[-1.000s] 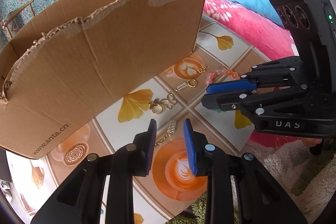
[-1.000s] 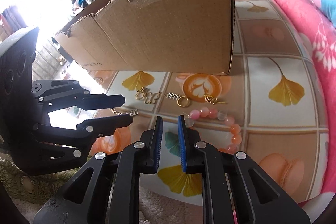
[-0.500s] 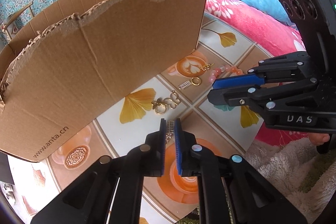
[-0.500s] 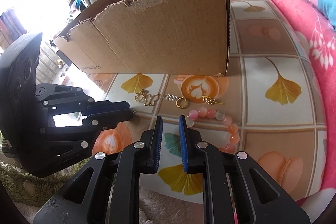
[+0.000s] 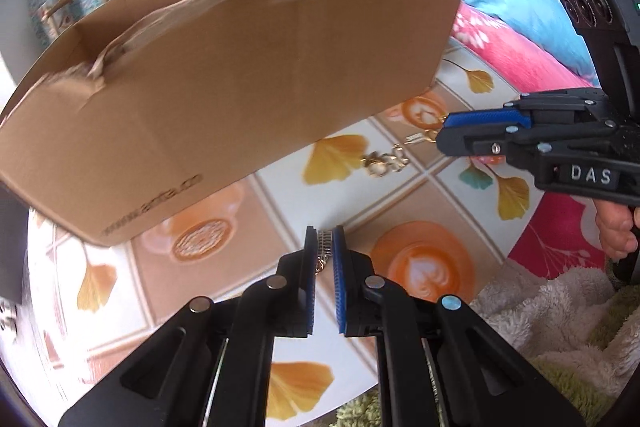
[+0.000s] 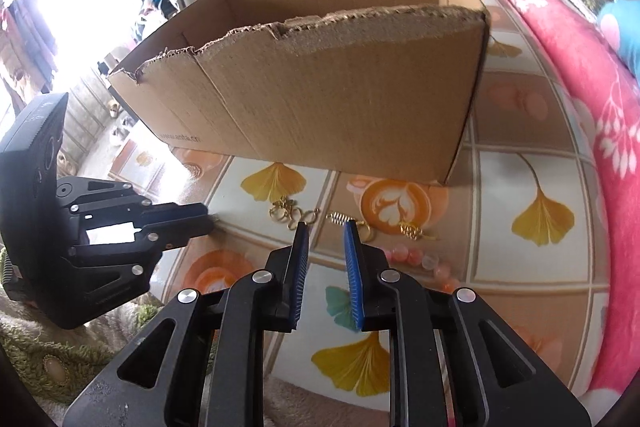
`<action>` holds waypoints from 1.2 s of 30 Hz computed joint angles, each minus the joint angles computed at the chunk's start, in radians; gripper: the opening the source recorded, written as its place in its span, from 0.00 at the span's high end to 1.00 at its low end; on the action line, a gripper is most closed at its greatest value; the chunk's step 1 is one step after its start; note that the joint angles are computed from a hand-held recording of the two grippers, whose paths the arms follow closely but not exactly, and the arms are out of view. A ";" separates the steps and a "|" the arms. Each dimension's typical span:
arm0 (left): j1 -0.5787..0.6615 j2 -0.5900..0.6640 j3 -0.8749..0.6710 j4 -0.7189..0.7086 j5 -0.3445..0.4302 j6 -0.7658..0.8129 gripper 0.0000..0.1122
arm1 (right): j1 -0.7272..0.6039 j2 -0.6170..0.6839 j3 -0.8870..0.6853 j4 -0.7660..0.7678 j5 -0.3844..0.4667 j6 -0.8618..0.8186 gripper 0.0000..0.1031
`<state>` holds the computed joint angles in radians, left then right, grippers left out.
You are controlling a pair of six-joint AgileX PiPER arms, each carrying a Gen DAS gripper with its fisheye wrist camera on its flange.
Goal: Organize jewelry
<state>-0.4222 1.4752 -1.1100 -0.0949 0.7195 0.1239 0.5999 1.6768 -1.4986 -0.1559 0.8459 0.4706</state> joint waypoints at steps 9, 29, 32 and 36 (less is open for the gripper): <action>0.042 -0.028 0.040 -0.056 -0.030 0.038 0.93 | -0.011 0.120 -0.154 -0.014 0.080 -0.101 0.77; 0.102 -0.038 0.053 -0.180 -0.032 0.167 0.93 | 0.046 0.160 -0.251 -0.003 0.260 -0.094 0.76; 0.104 -0.041 0.057 -0.185 -0.033 0.173 0.93 | 0.082 0.188 -0.279 -0.064 0.285 -0.033 0.76; 0.104 -0.040 0.058 -0.190 -0.037 0.177 0.93 | 0.132 0.232 -0.337 -0.138 0.337 -0.020 0.79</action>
<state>-0.3180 1.4352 -1.0523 -0.2853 0.6823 0.3004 0.7320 1.9087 -1.8359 -0.2934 1.1826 0.4507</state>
